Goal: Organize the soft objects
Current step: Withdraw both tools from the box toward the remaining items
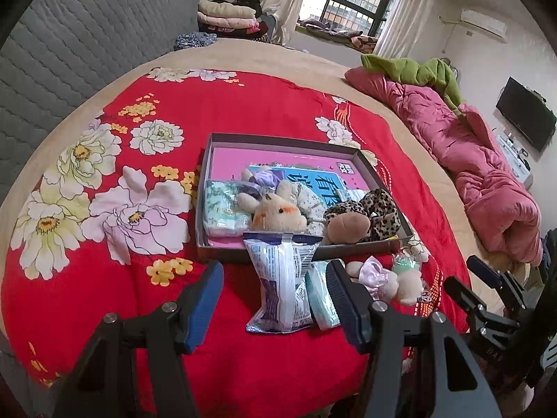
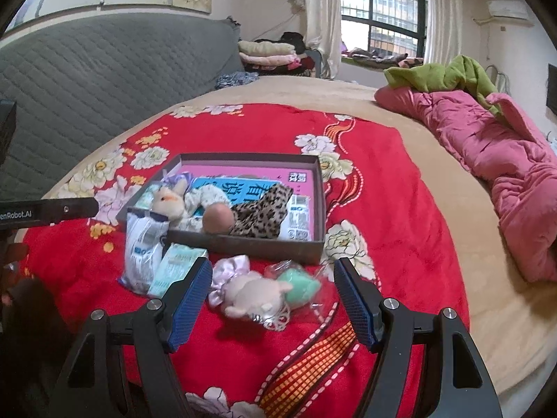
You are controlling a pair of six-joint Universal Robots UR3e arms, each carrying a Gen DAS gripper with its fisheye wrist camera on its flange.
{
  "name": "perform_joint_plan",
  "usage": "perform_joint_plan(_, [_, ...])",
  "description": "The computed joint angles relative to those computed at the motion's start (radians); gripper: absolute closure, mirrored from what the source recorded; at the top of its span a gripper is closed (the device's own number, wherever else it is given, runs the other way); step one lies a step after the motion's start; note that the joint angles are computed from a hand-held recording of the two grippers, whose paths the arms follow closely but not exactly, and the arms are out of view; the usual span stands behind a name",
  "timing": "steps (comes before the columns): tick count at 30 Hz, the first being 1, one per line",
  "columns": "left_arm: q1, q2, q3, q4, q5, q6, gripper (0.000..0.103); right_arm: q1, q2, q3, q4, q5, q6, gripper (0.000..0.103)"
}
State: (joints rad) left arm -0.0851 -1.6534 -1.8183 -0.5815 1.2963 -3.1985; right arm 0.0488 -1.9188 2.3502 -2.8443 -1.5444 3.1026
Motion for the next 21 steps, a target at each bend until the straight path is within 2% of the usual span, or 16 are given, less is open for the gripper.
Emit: perform_joint_plan(21, [-0.056, -0.012, -0.026, -0.025, 0.03, 0.002, 0.042, 0.016, 0.005, 0.058, -0.016, 0.011, -0.001, 0.029])
